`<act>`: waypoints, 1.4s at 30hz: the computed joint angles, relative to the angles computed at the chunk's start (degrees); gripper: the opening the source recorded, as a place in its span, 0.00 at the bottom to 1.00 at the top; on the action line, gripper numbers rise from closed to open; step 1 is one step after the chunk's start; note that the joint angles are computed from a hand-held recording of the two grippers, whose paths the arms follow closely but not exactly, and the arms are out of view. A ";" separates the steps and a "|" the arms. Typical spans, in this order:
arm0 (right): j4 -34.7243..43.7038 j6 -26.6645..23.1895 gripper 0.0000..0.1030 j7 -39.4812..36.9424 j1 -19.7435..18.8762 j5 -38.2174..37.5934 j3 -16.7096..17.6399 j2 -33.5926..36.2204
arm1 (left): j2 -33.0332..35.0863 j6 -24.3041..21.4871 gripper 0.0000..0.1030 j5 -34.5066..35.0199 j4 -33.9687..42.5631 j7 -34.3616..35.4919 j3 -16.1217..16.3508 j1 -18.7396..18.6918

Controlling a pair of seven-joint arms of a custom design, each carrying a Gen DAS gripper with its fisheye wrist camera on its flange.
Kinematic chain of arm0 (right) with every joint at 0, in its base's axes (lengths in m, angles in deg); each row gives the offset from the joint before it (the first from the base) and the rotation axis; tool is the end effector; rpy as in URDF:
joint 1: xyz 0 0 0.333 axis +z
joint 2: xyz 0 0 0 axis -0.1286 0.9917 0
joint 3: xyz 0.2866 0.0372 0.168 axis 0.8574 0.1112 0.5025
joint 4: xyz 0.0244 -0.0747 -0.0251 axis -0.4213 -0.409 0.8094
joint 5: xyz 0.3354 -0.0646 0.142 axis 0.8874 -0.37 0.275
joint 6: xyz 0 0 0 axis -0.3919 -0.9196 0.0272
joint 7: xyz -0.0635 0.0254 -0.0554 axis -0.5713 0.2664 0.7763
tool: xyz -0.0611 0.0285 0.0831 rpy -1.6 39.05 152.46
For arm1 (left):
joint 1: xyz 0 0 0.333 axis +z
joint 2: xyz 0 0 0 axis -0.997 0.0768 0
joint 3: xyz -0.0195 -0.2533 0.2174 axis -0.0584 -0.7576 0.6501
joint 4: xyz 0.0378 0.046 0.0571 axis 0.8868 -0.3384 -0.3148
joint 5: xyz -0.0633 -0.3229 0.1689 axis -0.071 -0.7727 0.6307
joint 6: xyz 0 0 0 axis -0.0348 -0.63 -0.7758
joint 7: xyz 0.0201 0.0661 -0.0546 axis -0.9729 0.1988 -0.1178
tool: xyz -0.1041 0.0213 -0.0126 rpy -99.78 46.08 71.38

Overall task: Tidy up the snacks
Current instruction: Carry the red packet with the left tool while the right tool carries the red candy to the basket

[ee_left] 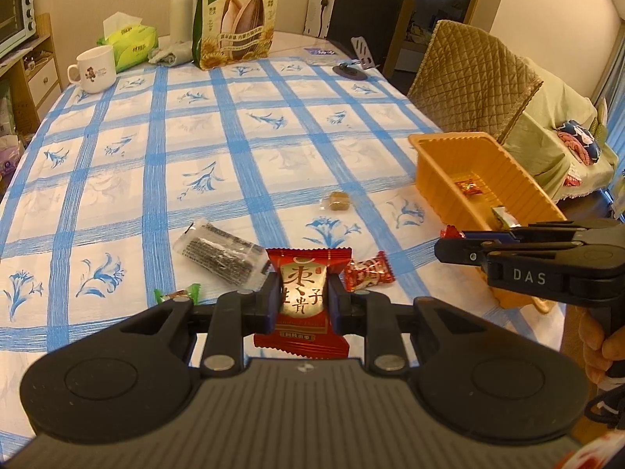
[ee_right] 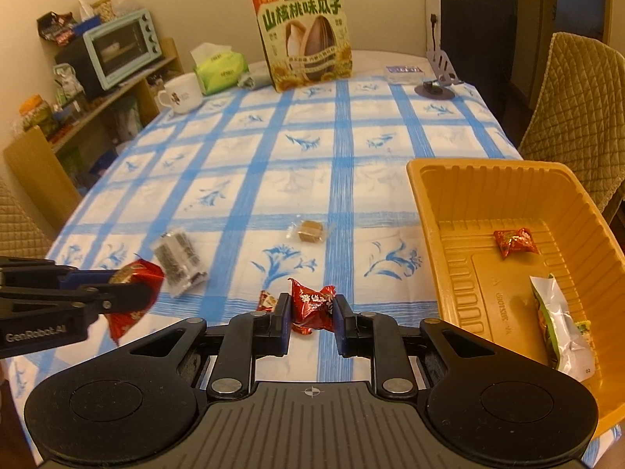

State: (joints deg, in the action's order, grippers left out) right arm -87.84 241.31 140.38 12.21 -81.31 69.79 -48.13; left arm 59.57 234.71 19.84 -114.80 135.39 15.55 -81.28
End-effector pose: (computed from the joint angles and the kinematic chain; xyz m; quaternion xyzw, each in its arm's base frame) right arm 0.5613 0.2391 0.4507 -0.6457 0.6630 -0.1760 0.3355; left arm 0.6116 -0.0216 0.4639 -0.5248 0.7724 -0.3326 0.1316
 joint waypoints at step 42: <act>-32.66 6.80 0.22 -38.41 11.21 33.65 -23.36 -30.79 | -7.38 7.45 0.22 -8.24 -7.46 -2.36 -4.67 -17.30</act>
State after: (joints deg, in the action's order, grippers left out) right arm -120.50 248.11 101.98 23.42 -47.67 46.43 -78.92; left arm 52.19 242.15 11.60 -122.26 133.03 10.88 -98.58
